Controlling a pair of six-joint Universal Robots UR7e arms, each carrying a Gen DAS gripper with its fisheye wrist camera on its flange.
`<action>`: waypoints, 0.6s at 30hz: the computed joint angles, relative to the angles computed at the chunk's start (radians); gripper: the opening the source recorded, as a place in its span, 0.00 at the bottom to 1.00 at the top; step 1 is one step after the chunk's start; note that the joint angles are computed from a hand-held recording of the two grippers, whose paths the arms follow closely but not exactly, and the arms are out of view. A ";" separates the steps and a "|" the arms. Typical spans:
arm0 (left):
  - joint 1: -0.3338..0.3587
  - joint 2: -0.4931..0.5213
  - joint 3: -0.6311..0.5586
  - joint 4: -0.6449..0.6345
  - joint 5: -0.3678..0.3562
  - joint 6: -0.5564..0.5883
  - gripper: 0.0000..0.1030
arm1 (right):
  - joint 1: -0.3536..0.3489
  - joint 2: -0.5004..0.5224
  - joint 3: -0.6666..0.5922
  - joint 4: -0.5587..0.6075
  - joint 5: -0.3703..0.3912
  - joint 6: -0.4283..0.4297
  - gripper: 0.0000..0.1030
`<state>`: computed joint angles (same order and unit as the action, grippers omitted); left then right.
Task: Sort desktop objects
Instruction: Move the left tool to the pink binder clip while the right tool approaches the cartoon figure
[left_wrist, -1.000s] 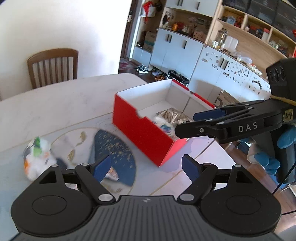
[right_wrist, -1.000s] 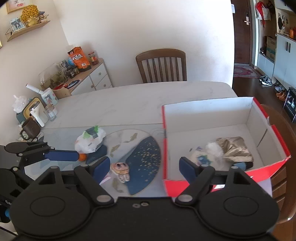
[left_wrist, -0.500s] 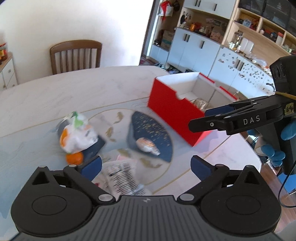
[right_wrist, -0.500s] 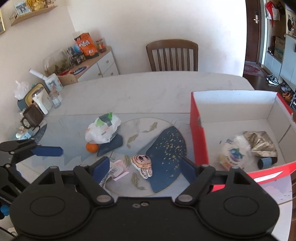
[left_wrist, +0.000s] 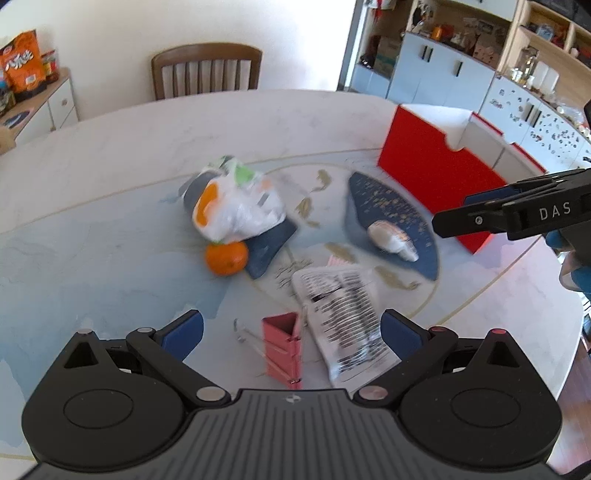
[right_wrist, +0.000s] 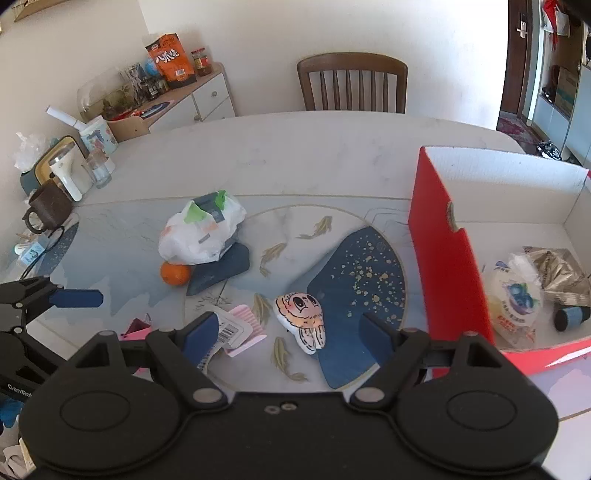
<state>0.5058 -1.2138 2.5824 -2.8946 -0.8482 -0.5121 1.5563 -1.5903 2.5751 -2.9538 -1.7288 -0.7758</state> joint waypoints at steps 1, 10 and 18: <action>0.007 0.004 0.002 -0.006 0.000 0.002 1.00 | 0.000 0.016 0.001 -0.019 -0.005 0.000 0.80; 0.054 0.056 0.006 -0.061 0.004 0.026 0.99 | -0.002 0.172 0.001 -0.194 -0.044 0.000 0.78; 0.075 0.095 0.006 -0.093 0.007 0.030 0.99 | 0.001 0.287 -0.016 -0.279 -0.096 -0.009 0.72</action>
<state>0.5804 -1.1192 2.5887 -2.9876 -0.8416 -0.4822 1.5575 -1.3034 2.5595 -3.2326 -1.8251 -0.7848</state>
